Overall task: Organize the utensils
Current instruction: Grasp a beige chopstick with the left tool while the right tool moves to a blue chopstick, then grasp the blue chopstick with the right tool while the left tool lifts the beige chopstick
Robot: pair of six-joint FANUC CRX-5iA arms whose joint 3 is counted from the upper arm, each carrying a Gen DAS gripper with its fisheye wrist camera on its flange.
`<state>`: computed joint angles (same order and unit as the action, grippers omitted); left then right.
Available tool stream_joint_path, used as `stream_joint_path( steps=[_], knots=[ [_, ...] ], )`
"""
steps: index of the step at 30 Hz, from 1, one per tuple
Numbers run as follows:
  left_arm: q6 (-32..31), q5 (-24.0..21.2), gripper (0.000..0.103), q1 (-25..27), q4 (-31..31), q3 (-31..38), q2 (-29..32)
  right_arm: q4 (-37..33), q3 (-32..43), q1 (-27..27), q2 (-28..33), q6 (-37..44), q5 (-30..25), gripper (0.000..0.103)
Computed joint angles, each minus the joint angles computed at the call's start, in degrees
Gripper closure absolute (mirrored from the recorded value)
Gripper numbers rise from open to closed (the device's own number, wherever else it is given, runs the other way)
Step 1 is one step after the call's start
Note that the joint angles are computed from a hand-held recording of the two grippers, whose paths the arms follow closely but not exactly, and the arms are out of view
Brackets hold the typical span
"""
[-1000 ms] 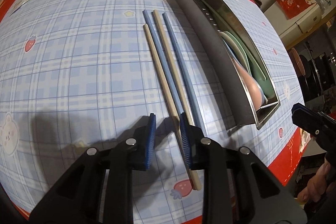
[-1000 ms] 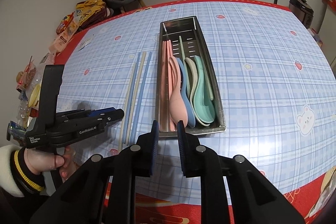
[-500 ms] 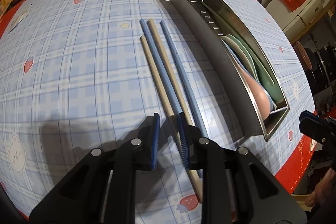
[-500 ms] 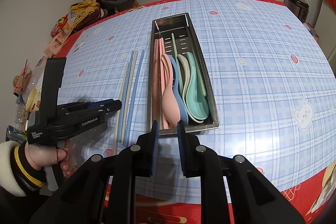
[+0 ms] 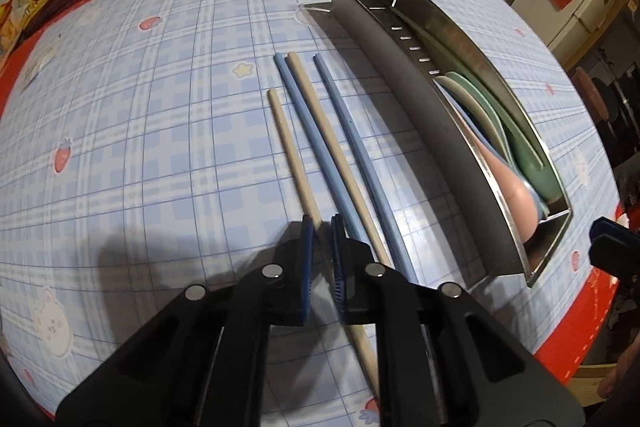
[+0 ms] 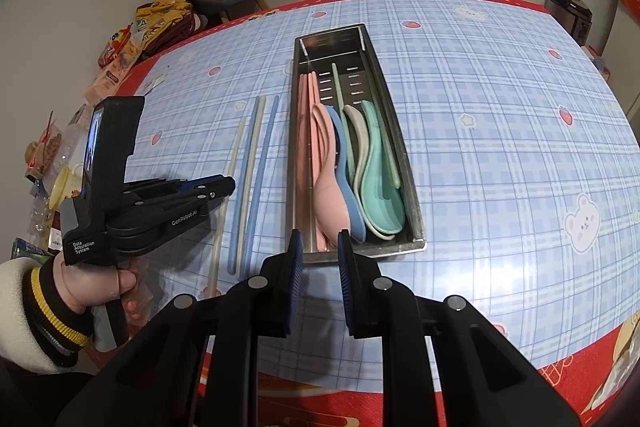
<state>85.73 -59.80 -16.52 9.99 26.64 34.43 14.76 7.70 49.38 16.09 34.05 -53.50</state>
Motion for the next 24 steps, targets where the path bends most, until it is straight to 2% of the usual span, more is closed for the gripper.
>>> stream_joint_path(
  steps=[5, 11, 16, 19, 24],
  knots=[
    [0.1, 1.3, 0.093, 2.2, 1.7, -4.1, -2.3, -1.7, 3.2, -0.4, 2.1, 3.3, -0.3, 0.085],
    [2.1, 4.2, 0.093, 6.2, 2.6, -11.4, -7.0, -6.1, 14.4, -1.0, 9.7, 12.4, -4.1, 0.085],
    [3.4, 6.6, 0.092, 9.3, 2.5, -16.4, -10.5, -8.7, 27.6, -1.4, 19.2, 18.0, -10.7, 0.086],
    [3.0, 7.9, 0.091, 10.8, 3.7, -19.2, -12.3, -9.6, 37.3, -1.5, 25.8, 20.8, -17.1, 0.086],
    [0.4, 8.8, 0.091, 12.3, 6.6, -23.6, -14.9, -10.2, 46.9, -1.9, 32.0, 22.3, -24.1, 0.086]
  ],
)
